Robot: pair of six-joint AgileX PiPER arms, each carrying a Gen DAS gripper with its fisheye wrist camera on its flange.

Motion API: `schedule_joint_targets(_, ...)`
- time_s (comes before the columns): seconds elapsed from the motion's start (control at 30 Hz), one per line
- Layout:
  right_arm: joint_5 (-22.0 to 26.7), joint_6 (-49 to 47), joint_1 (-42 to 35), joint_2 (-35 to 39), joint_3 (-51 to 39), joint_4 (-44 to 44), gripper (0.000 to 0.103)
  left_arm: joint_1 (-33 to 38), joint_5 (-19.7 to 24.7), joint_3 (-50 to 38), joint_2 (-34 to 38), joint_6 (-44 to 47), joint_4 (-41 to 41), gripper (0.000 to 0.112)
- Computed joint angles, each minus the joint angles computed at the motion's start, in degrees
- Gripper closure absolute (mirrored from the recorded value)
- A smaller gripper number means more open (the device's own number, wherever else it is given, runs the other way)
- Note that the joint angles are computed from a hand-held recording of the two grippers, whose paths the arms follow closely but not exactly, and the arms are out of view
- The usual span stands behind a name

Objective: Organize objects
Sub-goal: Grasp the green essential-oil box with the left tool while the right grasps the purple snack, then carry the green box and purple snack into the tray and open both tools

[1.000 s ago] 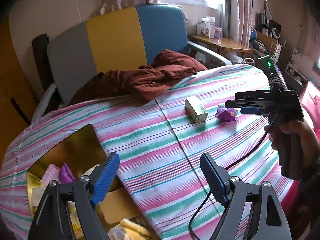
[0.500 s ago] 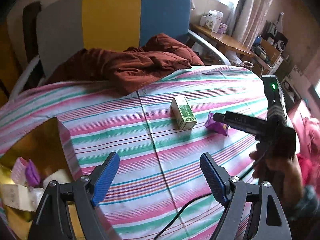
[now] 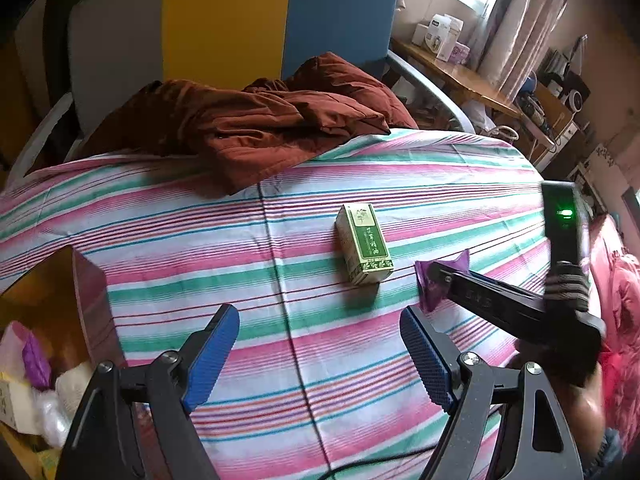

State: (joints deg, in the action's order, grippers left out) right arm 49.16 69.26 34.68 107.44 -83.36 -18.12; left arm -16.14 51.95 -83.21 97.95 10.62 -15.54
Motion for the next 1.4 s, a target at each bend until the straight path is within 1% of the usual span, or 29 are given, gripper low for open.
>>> schedule_joint_targets(0.07,1.4,2.4,0.5,-0.9,0.2,-2.3,0.071,-1.0,-0.8,-0.9,1.2,-0.9,1.1,0.03)
schedule_joint_targets(0.1,1.3,3.9,0.6,-2.0,1.1,-3.3,0.073,-1.4,-1.1,-1.5,2.0,-1.5,1.8,0.03)
schedule_joint_targets(0.2,1.9,6.4,0.6,-3.3,1.9,-5.3,0.073,-2.9,-1.8,-3.6,4.8,-3.2,4.0,0.031)
schedule_joint_targets(0.37,3.8,2.3,-0.9,-1.4,0.4,-1.0,0.073,-5.4,-3.2,-8.5,10.0,-6.0,7.4,0.031)
schedule_joint_targets(0.43,3.3,2.2,-1.4,-1.9,1.2,-0.3,0.073,-6.4,-2.9,-11.6,12.7,-7.1,8.7,0.031)
schedule_joint_targets(0.5,3.6,1.6,-1.8,-1.7,1.1,0.6,0.069,-7.1,-2.2,-14.1,14.9,-7.4,9.1,0.031)
schedule_joint_targets(0.57,2.6,1.3,-2.4,-1.9,1.9,2.2,0.066,-8.0,-2.1,-16.5,16.9,-8.0,10.2,0.031)
schedule_joint_targets(0.6,2.6,1.0,-2.7,-1.8,2.1,3.0,0.064,-8.4,-1.9,-17.6,17.9,-8.4,10.9,0.031)
schedule_joint_targets(0.63,3.1,0.7,-2.8,-1.2,1.5,3.5,0.059,-8.8,-1.1,-19.7,19.7,-9.3,11.9,0.031)
schedule_joint_targets(0.73,3.1,-0.3,-3.2,-0.4,1.1,4.6,0.057,-9.1,2.1,-24.4,23.6,-8.8,11.3,0.039)
schedule_joint_targets(0.77,3.3,-0.4,-3.0,-0.1,0.7,4.1,0.058,-9.1,2.7,-25.2,24.5,-8.4,10.9,0.049)
schedule_joint_targets(0.8,3.6,-0.7,-2.9,0.2,0.3,3.9,0.059,-8.9,3.2,-25.7,25.1,-8.0,10.1,0.065)
schedule_joint_targets(0.83,3.9,-0.9,-2.7,0.5,0.0,3.7,0.061,-8.4,3.7,-25.9,25.7,-7.5,8.7,0.071)
schedule_joint_targets(0.9,4.9,-1.8,-2.4,1.4,-1.2,3.3,0.063,-8.6,0.6,-22.6,24.0,-7.1,9.9,0.081)
schedule_joint_targets(1.0,5.6,-2.1,-1.8,2.0,-2.2,2.3,0.064,-7.9,-0.4,-19.4,21.7,-5.7,9.2,0.081)
schedule_joint_targets(1.07,4.7,-2.5,-1.9,1.9,-2.0,2.7,0.064,-7.5,-2.3,-15.7,18.5,-5.2,8.7,0.081)
schedule_joint_targets(1.13,4.9,-3.0,-1.6,2.2,-2.5,2.4,0.064,-7.7,-5.1,-11.2,14.4,-4.2,8.8,0.081)
schedule_joint_targets(1.23,2.2,-3.7,-1.4,1.6,-1.8,2.6,0.064,-7.7,-7.1,-5.9,8.0,-2.4,7.5,0.081)
schedule_joint_targets(1.3,0.0,-4.1,-0.7,0.9,-1.7,1.5,0.065,-7.6,-7.6,-3.9,4.8,-1.6,6.7,0.081)
schedule_joint_targets(1.4,-2.1,-5.3,0.6,0.7,-2.0,0.3,0.065,-7.8,-8.3,-1.4,-0.7,-1.2,6.7,0.081)
